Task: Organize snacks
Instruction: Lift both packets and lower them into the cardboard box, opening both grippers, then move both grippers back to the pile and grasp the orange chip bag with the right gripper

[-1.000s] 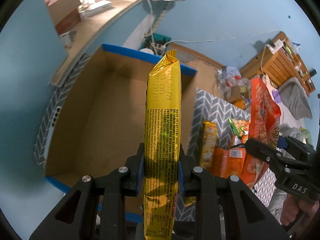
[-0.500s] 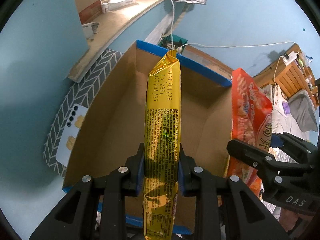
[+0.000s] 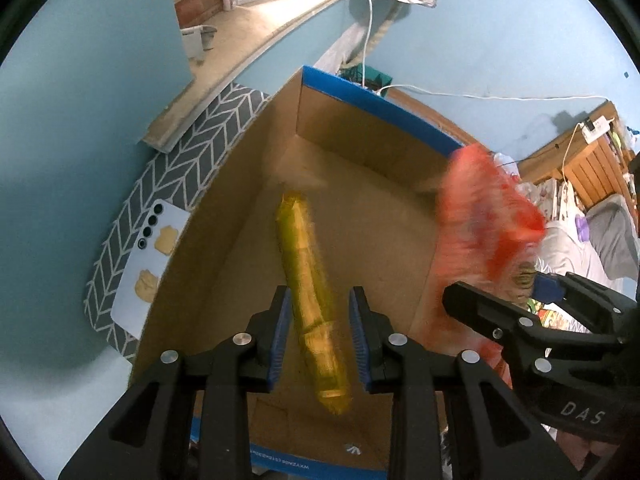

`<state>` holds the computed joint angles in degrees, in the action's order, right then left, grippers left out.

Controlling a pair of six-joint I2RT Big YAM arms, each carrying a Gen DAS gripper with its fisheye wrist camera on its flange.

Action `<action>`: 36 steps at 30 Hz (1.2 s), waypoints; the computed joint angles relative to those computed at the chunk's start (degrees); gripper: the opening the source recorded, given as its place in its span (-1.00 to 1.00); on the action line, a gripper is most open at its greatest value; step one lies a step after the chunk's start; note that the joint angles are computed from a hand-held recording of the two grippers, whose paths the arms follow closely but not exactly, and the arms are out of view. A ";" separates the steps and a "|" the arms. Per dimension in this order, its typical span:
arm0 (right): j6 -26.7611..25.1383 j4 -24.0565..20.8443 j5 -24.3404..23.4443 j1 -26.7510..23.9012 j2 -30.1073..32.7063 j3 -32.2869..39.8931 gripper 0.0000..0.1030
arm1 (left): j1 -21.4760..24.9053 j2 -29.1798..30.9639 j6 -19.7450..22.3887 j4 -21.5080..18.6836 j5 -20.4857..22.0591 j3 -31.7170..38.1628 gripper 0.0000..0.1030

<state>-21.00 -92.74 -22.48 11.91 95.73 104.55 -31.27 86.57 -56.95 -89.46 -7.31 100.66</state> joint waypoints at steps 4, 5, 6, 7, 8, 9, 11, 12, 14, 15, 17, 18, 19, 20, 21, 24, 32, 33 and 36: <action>0.56 0.30 -0.16 0.00 0.13 0.38 0.28 | 0.02 0.19 -0.06 -1.01 -0.09 0.67 -0.36; 0.70 0.21 -0.11 -0.14 0.18 0.64 0.28 | -0.02 0.12 -0.26 -1.12 0.00 0.77 -0.36; 0.81 0.07 0.02 -0.25 0.18 0.80 0.29 | -0.06 -0.06 -0.45 -1.08 0.07 0.68 -0.36; 0.93 -0.10 0.16 -0.47 0.19 1.00 0.31 | -0.04 -0.23 -0.59 -0.97 0.20 0.59 -0.36; 0.95 -0.27 0.22 -0.72 0.16 1.16 0.34 | -0.09 -0.32 -0.78 -0.97 0.35 0.64 -0.36; 1.05 -0.34 0.28 -1.02 0.03 1.20 0.37 | -0.12 -0.30 -0.91 -0.92 0.54 0.75 -0.35; 1.25 -0.34 0.61 -1.71 -0.39 1.14 0.38 | -0.29 -0.27 -1.17 -0.85 1.01 1.02 -0.33; 1.29 -0.49 0.80 -2.04 -0.59 1.15 0.38 | -0.51 -0.14 -1.36 -0.92 1.06 1.33 -0.33; 1.17 -0.79 1.20 -2.71 -0.96 1.16 0.39 | -0.99 0.17 -1.46 -1.08 1.18 1.99 -0.31; 1.11 -0.93 1.59 -3.15 -1.22 1.09 0.39 | -1.24 0.43 -1.46 -1.24 1.21 2.41 -0.30; 0.87 -1.06 1.97 -3.89 -1.69 0.74 0.39 | -1.86 0.82 -1.38 -1.45 1.37 3.13 -0.21; 0.69 -1.17 2.09 -4.28 -1.84 0.62 0.39 | -2.19 0.99 -1.32 -1.46 1.36 3.43 -0.19; 0.51 -1.39 2.30 -4.79 -1.99 0.53 0.39 | -2.57 1.25 -1.20 -1.56 1.30 3.88 -0.17; 0.36 -1.56 2.52 -5.28 -2.18 0.37 0.39 | -2.99 1.54 -1.01 -1.75 1.22 4.34 -0.16; 0.21 -1.75 2.73 -5.82 -2.33 0.25 0.39 | -3.35 1.78 -0.81 -1.90 1.20 4.71 -0.15; -0.09 -2.06 3.78 -7.64 -3.02 -0.59 0.39 | -4.40 2.50 -0.42 -2.22 1.55 5.71 -0.09; -0.27 -2.55 6.53 -12.32 -4.56 -2.39 0.41 | -7.51 4.80 0.45 -2.55 3.29 8.21 -0.01; -0.12 -2.53 6.73 -12.97 -4.76 -2.75 0.46 | -7.80 5.04 0.64 -2.51 3.48 8.43 -0.01; 0.39 -2.31 7.58 -14.91 -5.34 -3.99 0.48 | -8.77 6.01 1.24 -2.29 4.16 9.40 0.05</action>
